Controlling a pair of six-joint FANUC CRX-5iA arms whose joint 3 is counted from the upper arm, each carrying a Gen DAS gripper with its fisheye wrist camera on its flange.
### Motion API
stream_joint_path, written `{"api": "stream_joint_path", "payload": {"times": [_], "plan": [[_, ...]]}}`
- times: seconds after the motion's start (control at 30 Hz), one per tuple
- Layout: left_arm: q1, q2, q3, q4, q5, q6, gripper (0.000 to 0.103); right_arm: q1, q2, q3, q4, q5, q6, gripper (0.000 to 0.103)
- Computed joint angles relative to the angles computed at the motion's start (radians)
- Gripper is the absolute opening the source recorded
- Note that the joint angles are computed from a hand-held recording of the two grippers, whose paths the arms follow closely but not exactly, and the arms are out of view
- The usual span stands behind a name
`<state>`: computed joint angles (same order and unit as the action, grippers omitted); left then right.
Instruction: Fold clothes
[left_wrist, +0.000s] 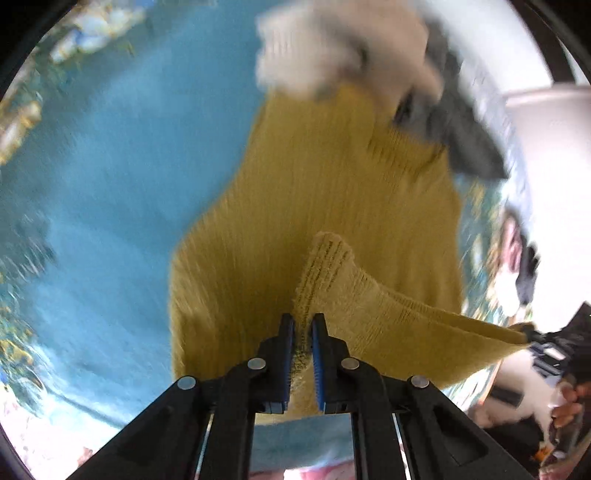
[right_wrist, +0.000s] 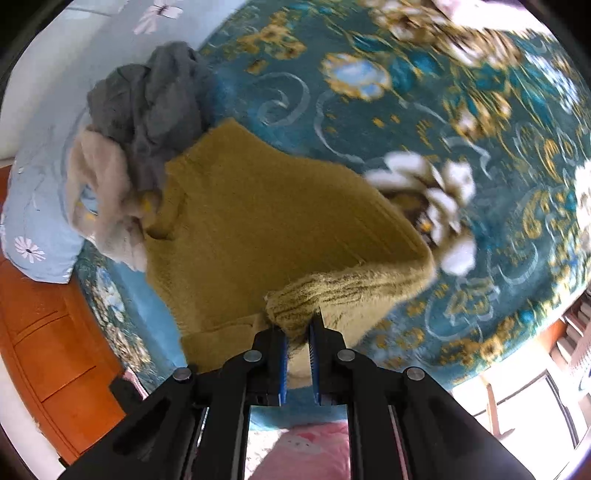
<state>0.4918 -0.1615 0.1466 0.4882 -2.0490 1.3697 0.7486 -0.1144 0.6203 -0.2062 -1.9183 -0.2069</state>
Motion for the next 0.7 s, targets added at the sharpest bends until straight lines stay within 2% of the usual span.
{"api": "stream_joint_path", "payload": {"times": [0.1, 0.2, 0.37, 0.5, 0.6, 0.63, 0.67, 0.7], "plan": [[0.031, 0.054, 0.089, 0.07, 0.075, 0.06, 0.01, -0.055, 0.052, 0.057, 0.034, 0.022, 0.074, 0.01], [0.014, 0.122, 0.172, 0.107, 0.148, 0.125, 0.01, -0.117, 0.118, 0.124, 0.061, 0.06, 0.144, 0.01], [-0.073, 0.231, 0.286, 0.039, 0.204, 0.188, 0.01, -0.217, 0.306, 0.333, 0.049, 0.048, 0.261, 0.01], [-0.105, 0.283, 0.328, -0.017, 0.198, 0.259, 0.01, -0.257, 0.433, 0.471, 0.018, 0.02, 0.313, 0.011], [-0.1, 0.296, 0.316, -0.036, 0.183, 0.34, 0.012, -0.262, 0.443, 0.452, 0.008, 0.061, 0.332, 0.019], [-0.09, 0.287, 0.303, -0.037, 0.188, 0.354, 0.014, -0.259, 0.43, 0.423, 0.018, 0.091, 0.336, 0.025], [-0.075, 0.273, 0.285, -0.036, 0.193, 0.361, 0.021, -0.255, 0.411, 0.39, 0.027, 0.116, 0.336, 0.036], [-0.062, 0.261, 0.275, -0.039, 0.19, 0.364, 0.026, -0.251, 0.39, 0.357, 0.036, 0.14, 0.334, 0.04]]}}
